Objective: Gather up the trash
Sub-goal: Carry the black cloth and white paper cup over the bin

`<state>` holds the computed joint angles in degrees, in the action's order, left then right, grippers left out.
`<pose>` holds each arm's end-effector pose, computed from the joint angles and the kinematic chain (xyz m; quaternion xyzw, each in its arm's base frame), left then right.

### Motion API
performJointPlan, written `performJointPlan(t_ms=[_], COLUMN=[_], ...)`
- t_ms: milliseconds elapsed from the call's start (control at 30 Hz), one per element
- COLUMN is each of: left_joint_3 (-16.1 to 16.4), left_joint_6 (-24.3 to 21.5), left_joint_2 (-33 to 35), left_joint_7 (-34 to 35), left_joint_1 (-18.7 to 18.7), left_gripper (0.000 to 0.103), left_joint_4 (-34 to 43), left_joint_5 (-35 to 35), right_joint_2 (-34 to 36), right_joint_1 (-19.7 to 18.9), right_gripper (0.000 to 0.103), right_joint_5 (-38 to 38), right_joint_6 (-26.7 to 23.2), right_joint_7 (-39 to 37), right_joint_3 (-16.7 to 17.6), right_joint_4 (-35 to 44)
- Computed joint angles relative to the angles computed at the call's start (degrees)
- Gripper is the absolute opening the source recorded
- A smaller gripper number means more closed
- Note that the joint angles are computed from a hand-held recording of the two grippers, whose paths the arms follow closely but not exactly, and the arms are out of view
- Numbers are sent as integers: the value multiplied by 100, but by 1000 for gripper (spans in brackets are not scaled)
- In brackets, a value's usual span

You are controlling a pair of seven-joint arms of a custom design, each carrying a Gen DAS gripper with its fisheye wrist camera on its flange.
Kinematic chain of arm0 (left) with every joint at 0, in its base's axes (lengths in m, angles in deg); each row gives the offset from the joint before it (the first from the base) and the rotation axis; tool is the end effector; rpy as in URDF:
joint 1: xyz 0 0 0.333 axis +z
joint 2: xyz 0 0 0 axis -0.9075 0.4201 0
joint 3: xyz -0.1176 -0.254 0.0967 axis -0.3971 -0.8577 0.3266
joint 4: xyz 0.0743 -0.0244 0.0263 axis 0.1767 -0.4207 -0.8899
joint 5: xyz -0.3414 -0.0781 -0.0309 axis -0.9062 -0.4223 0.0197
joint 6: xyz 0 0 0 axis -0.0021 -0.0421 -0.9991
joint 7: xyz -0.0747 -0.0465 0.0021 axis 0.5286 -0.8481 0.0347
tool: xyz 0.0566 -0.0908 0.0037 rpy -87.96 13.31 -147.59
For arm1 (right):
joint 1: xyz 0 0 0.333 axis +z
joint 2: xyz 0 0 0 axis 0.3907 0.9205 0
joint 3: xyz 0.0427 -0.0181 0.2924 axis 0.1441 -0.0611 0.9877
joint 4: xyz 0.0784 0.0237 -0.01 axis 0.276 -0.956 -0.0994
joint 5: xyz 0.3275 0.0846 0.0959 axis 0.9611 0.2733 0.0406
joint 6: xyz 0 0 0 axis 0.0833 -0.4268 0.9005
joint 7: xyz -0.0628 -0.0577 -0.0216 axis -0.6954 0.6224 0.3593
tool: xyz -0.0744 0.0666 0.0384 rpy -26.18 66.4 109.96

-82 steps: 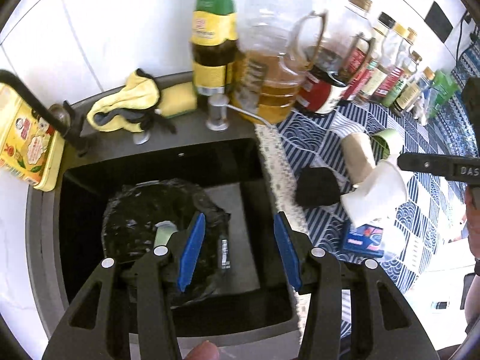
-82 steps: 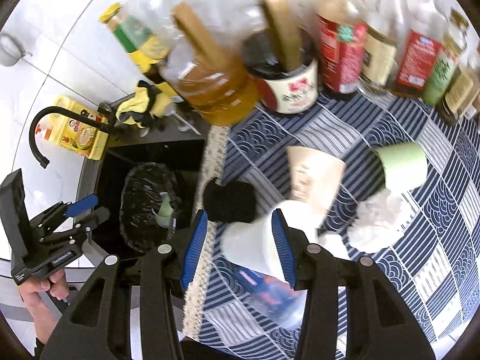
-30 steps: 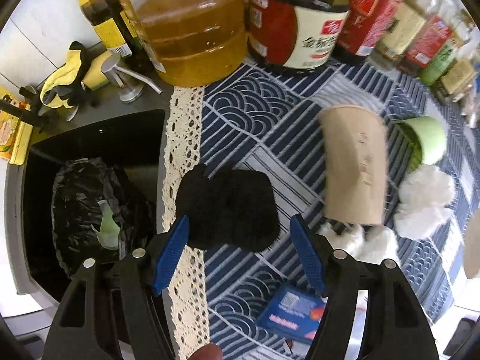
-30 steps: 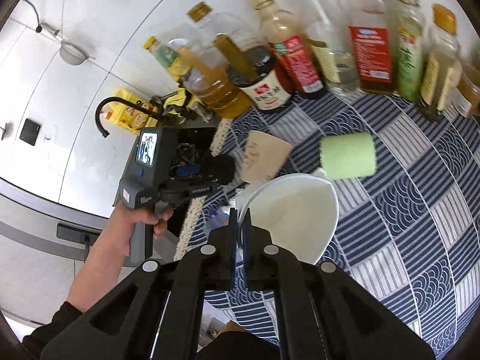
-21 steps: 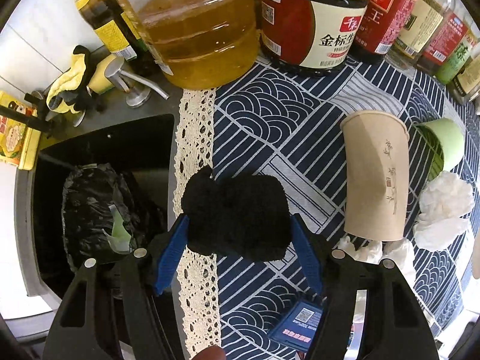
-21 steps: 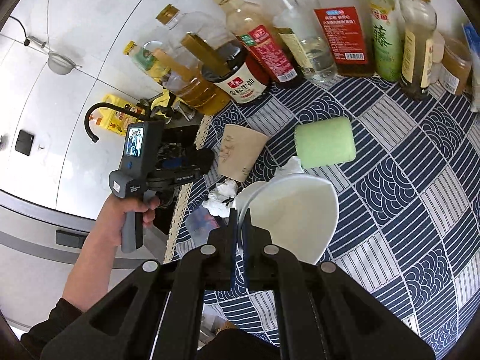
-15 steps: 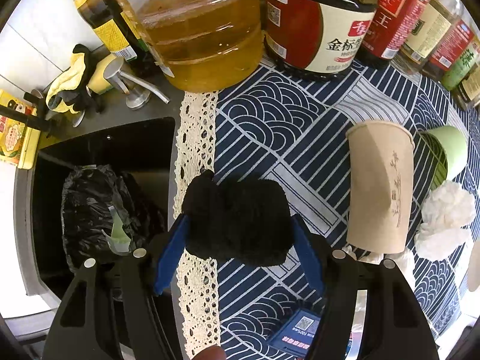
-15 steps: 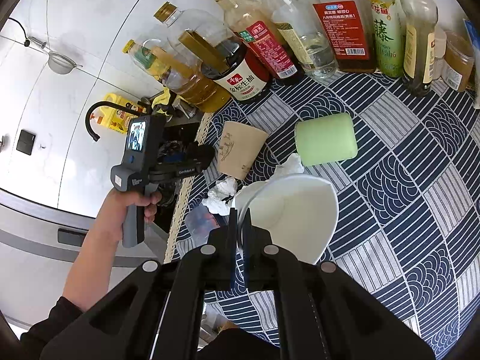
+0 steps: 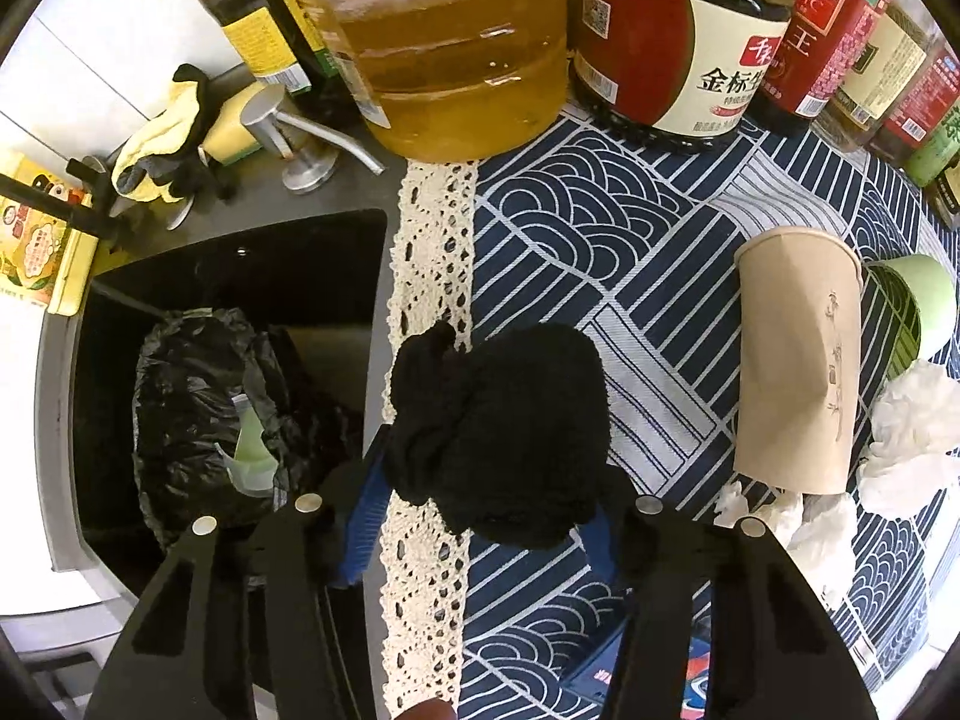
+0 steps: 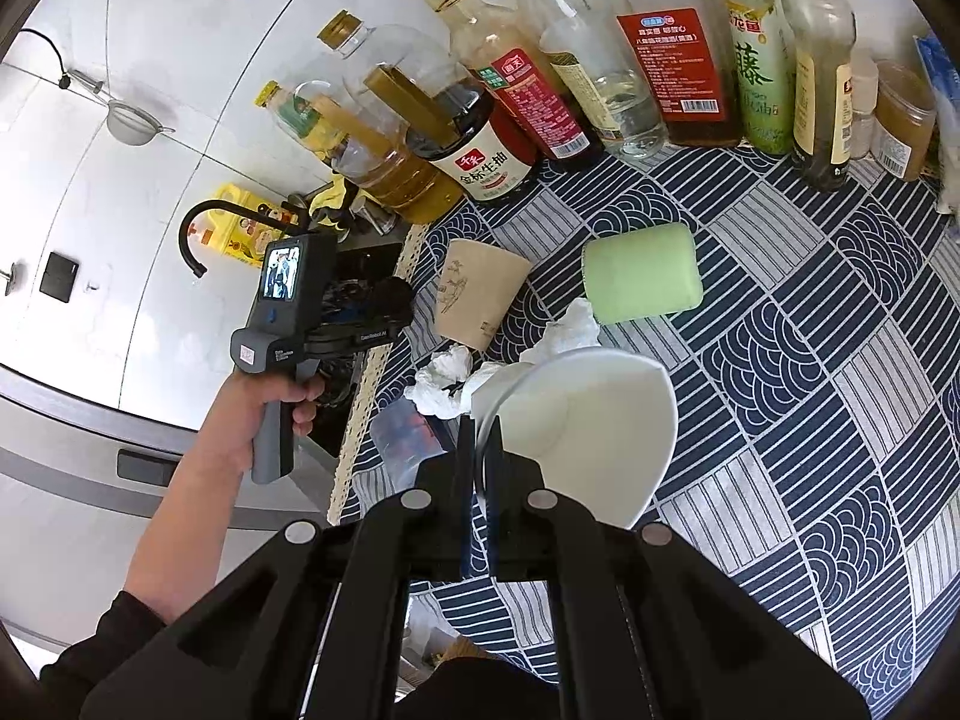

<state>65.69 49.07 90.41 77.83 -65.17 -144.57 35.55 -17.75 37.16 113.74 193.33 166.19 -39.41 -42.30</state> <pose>0.6184 -0.0418 0.3937 -0.6180 0.7775 -0.0294 0.1131 0.4824 0.1364 0.5036 -0.6560 0.6721 0.1305 0.3177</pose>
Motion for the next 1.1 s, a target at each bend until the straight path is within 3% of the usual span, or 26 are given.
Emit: performJointPlan(t_ms=[367, 600, 867, 1100], left_joint_3=[60, 82, 265, 527], left_joint_6=[41, 135, 239, 190], left_joint_2=[-539, -1160, -1674, -1599], left_joint_7=[-145, -180, 247, 772], left_joint_1=[64, 234, 655, 1153], left_gripper=[51, 51, 51, 51], left_joint_4=[-382, -909, -1346, -1306], left_joint_5=[151, 68, -215, -414], right_joint_2=[-112, 259, 1241, 2532], right_joint_1=[85, 165, 344, 580], right_gripper=[4, 4, 4, 4], right_joint_5=[169, 313, 156, -219], right_joint_6=[-51, -315, -485, -615], right_joint_7=[-203, -437, -298, 282], right_joint_3=[-4, 93, 492, 910], right_joint_4=[-30, 375, 1466, 2894])
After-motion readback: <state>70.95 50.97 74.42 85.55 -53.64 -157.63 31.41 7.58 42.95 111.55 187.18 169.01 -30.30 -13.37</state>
